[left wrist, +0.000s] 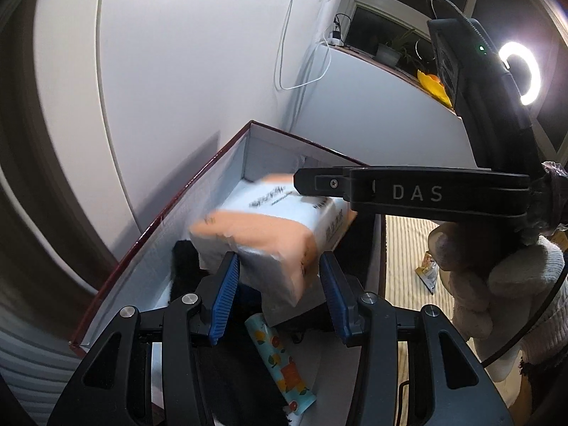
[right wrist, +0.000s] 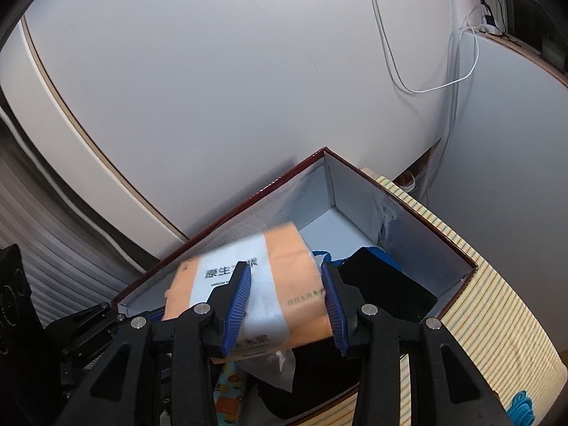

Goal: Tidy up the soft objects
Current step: 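Open the right gripper to drop the tissue pack into the shoebox, then close the right gripper on the blue funnel while the left gripper grasps the snack wrapper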

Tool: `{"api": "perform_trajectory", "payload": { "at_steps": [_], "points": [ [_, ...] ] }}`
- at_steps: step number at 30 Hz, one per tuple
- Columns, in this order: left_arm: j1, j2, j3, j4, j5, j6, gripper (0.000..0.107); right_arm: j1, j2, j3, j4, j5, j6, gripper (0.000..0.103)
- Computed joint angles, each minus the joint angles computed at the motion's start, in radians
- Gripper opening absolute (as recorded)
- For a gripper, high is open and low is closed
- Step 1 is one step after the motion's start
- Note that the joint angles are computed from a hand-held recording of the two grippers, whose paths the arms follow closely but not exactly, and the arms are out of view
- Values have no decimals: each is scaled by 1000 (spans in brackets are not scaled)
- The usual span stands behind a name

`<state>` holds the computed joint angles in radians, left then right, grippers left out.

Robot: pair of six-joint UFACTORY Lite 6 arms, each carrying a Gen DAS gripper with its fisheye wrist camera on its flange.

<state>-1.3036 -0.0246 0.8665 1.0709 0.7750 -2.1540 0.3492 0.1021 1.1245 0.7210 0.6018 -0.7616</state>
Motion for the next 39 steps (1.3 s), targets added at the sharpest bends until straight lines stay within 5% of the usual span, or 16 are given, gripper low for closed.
{"api": "perform_trajectory", "payload": {
  "at_steps": [22,27,34,39],
  "points": [
    [-112,-18,19,-57,146,-4,46,-110,-295,-211,-16,35,-19,48],
    [-159,-10,38,-65,185,-14,55,-212,-449,-300,8,95,-74,53],
    [-241,44,119,-72,250,-25,61,-481,-683,-426,59,271,-226,57],
    [-303,112,210,-71,301,-22,61,-803,-778,-465,113,504,-406,59]
  ]
}}
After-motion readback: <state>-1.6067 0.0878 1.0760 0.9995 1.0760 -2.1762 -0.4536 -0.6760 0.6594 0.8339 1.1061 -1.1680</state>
